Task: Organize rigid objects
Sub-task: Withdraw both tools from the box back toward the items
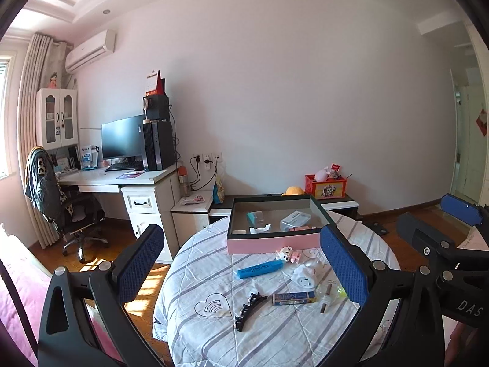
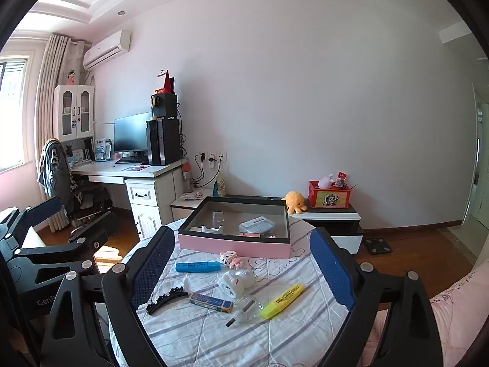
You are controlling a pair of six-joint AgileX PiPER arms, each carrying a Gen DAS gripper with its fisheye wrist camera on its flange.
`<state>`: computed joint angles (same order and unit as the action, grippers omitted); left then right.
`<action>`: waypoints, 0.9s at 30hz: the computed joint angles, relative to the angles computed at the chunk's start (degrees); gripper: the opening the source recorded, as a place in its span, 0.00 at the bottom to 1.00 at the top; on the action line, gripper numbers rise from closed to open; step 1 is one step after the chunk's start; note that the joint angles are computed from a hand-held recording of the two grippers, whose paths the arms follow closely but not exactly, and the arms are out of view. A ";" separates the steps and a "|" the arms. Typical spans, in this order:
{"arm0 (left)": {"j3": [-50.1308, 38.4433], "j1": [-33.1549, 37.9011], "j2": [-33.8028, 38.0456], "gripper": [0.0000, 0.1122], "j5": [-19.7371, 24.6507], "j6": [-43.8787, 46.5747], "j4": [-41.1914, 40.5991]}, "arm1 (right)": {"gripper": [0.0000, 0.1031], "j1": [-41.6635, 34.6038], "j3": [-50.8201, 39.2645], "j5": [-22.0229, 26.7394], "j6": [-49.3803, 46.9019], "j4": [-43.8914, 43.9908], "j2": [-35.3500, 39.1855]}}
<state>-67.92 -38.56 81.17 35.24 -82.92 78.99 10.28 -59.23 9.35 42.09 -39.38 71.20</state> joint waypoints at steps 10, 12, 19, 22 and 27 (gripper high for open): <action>3.95 -7.14 -4.70 0.92 8.18 -4.67 5.67 | 0.89 3.05 5.60 2.84 19.72 -19.05 -7.97; 4.23 -7.50 -4.91 0.92 8.73 -5.24 6.26 | 0.89 3.72 5.85 3.54 21.60 -20.92 -8.41; 4.07 -5.94 -3.84 0.92 6.68 -5.28 5.18 | 0.89 3.91 6.00 3.69 23.28 -22.50 -7.58; 3.87 -5.11 -2.65 0.92 5.75 -5.58 4.98 | 0.89 3.35 5.84 3.03 22.54 -21.44 -6.35; 2.90 -3.22 -0.07 0.92 3.31 -4.30 3.02 | 0.89 1.65 5.53 1.59 18.39 -16.89 -3.97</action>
